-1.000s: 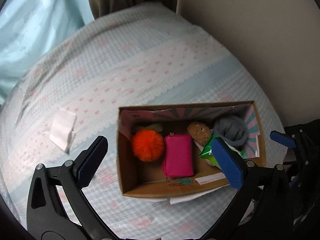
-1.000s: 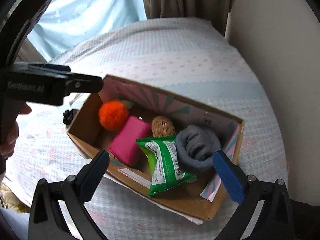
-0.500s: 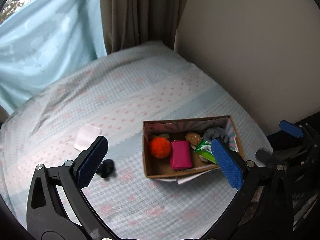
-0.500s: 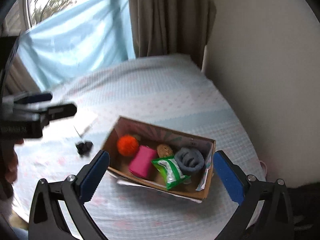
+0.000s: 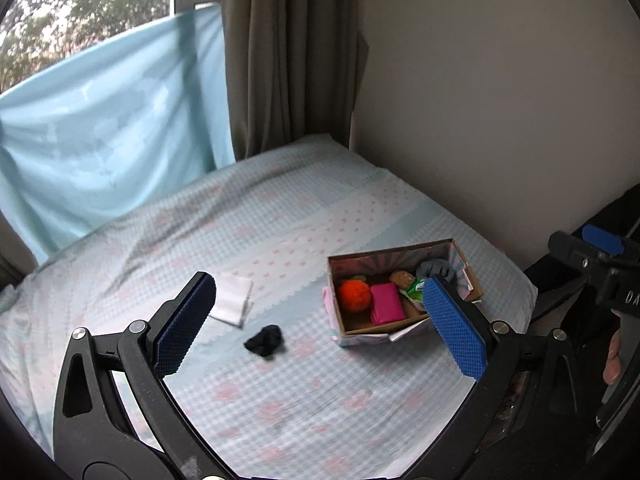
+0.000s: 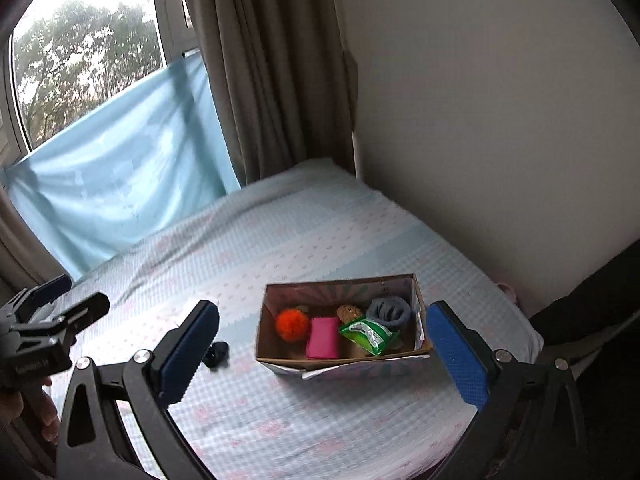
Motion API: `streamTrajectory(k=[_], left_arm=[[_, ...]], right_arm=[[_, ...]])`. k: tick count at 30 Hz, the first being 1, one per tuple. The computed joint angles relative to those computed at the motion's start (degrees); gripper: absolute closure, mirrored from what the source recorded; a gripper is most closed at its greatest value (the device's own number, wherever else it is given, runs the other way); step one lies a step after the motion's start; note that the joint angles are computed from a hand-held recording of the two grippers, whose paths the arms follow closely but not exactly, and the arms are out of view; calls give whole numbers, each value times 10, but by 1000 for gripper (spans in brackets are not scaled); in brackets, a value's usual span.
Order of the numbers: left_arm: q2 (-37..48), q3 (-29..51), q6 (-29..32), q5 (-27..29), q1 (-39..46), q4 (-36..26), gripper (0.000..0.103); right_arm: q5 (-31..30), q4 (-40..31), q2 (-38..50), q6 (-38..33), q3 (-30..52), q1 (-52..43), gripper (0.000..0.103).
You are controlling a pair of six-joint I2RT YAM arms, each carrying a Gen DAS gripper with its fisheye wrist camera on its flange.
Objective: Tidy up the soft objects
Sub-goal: 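Lift both tools out of the box and move toward the white cloth and black sock, then grasp the white cloth with the left tool while the right tool grasps the black sock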
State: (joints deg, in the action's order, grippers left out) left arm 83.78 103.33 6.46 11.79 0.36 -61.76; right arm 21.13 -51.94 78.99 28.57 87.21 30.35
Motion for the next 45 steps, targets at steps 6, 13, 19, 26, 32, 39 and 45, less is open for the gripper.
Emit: streamTrajectory(k=[6, 13, 19, 26, 32, 39, 45], left_arm=[[-11, 3, 87, 109, 132, -40, 0], [58, 9, 206, 175, 261, -49, 0], [148, 2, 248, 161, 282, 2, 0], [303, 69, 251, 154, 257, 28, 0], [463, 170, 258, 138, 223, 29, 0], [631, 300, 271, 118, 198, 42, 0], [780, 464, 275, 108, 180, 25, 0]], right_arm=[[85, -40, 23, 74, 49, 100, 0], [124, -13, 93, 144, 59, 174, 0], [82, 77, 193, 154, 41, 182, 0], [-5, 169, 341, 103, 89, 167, 0], [-33, 204, 470, 79, 158, 151, 0], [-59, 221, 609, 69, 245, 137, 0], [-83, 180, 761, 41, 413, 127, 9]])
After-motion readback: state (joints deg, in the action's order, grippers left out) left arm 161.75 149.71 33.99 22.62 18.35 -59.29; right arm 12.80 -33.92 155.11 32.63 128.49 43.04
